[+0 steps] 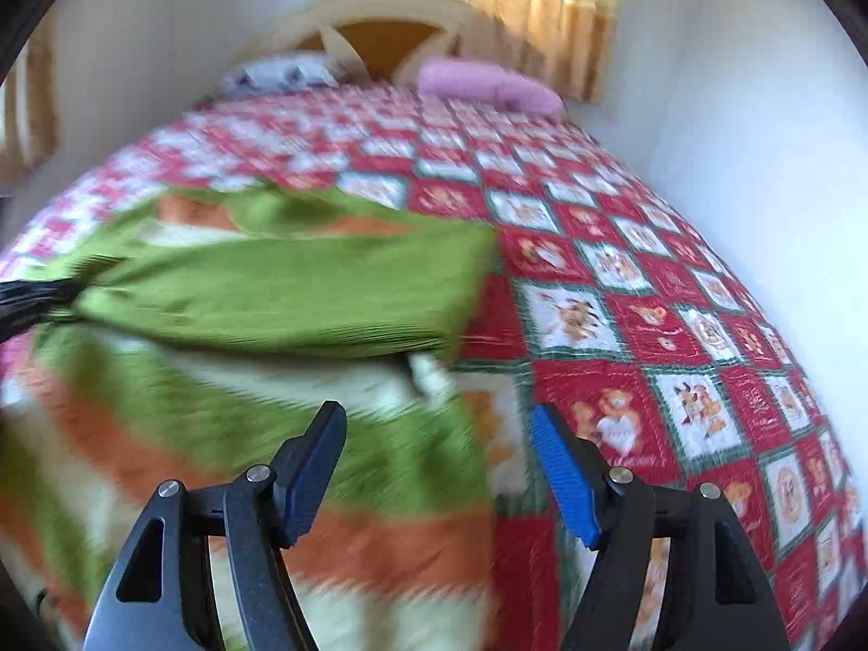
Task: Fold small clothes
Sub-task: 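Carry the held sleeve across the sweater body and release it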
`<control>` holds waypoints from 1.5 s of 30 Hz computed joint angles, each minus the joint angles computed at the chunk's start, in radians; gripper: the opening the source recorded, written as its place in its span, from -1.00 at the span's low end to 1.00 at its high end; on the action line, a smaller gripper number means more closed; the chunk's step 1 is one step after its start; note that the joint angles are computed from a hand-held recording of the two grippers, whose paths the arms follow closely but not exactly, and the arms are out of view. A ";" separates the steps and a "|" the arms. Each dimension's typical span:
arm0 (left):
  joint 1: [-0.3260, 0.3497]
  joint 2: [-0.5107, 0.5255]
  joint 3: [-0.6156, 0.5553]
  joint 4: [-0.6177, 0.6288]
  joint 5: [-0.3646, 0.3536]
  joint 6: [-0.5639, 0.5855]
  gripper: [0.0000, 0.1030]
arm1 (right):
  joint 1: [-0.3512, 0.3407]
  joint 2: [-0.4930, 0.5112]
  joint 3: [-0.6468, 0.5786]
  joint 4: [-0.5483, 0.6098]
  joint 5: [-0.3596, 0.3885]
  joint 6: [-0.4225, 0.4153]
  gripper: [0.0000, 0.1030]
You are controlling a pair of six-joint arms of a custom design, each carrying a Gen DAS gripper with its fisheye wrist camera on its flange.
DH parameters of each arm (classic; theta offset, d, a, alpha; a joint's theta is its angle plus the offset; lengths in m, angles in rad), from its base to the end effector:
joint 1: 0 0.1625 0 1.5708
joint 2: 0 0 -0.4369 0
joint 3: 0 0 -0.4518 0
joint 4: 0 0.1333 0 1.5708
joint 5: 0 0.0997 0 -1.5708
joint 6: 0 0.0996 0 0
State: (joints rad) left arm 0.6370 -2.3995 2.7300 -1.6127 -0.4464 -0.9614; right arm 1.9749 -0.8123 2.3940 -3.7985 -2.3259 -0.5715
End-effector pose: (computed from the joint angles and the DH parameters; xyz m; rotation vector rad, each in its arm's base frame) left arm -0.0189 -0.2916 0.2416 0.1642 2.1141 -0.9012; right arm 0.2245 -0.3595 0.0300 0.7936 -2.1355 0.6784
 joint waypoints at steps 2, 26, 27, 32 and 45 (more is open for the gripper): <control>-0.005 0.028 -0.005 0.028 0.006 -0.034 -0.69 | -0.025 0.052 -0.058 -0.019 -0.046 -0.011 0.38; -0.071 -0.078 0.005 0.220 0.070 -0.238 1.00 | -0.021 -0.047 -0.075 0.046 0.066 0.139 0.41; -0.076 -0.073 0.005 0.232 0.072 -0.247 1.00 | -0.026 -0.036 -0.094 0.089 0.048 0.149 0.41; -0.141 -0.112 -0.014 0.421 0.071 -0.394 1.00 | -0.118 0.011 -0.114 0.095 -0.046 0.152 0.25; -0.212 -0.252 -0.055 0.707 0.003 -0.589 1.00 | 0.008 0.001 -0.094 0.003 -0.090 0.071 0.32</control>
